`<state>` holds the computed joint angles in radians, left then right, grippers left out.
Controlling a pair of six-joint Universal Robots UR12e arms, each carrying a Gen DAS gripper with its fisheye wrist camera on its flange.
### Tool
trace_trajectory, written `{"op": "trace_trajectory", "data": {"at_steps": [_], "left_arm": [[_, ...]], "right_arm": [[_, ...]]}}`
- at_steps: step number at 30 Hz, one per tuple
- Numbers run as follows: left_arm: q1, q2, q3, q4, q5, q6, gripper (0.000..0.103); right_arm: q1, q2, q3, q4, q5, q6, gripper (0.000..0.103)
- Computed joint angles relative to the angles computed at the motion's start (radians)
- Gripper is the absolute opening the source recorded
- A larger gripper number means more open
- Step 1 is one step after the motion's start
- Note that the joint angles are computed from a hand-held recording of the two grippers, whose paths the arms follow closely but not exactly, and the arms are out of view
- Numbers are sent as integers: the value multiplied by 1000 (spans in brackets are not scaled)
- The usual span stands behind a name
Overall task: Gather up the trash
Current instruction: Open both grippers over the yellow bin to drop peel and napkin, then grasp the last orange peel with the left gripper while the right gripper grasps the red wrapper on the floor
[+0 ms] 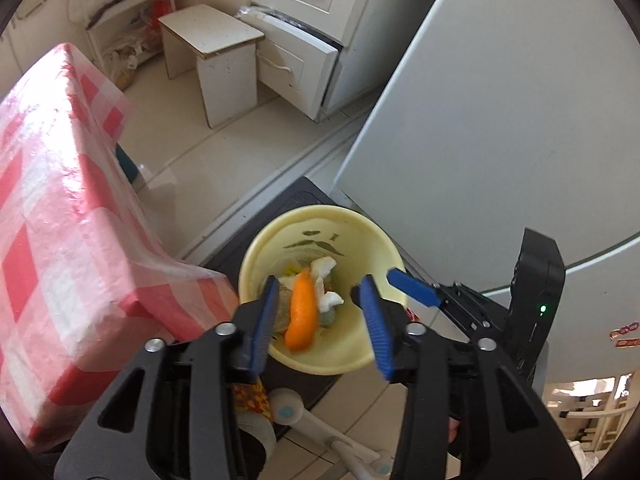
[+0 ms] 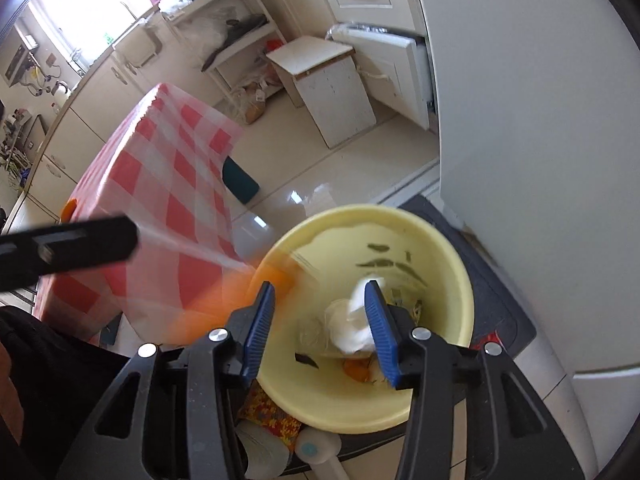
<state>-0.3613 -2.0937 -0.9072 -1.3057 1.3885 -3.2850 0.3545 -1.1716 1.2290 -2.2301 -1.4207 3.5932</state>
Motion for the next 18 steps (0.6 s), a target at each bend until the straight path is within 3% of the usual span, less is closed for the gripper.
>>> {"op": "trace_trajectory", "data": {"at_steps": [5, 8, 10, 12, 14, 18], "left_arm": [[10, 26, -41, 66, -10, -43, 44], [16, 50, -70, 141, -4, -67, 44], [30, 73, -91, 213, -2, -83, 44], [51, 103, -111, 274, 40, -80, 47], [74, 130, -130, 313, 86, -68, 56], [132, 178, -181, 341, 262, 10, 64]], "right_arm": [[-11, -19, 26, -23, -5, 25, 49], [-14, -31, 47, -62, -19, 32, 49], [-13, -49, 71, -89, -59, 27, 55], [-12, -68, 95, -98, -124, 17, 62], [-17, -93, 133, -94, -189, 23, 65], [-42, -132, 213, -3, -239, 28, 65]]}}
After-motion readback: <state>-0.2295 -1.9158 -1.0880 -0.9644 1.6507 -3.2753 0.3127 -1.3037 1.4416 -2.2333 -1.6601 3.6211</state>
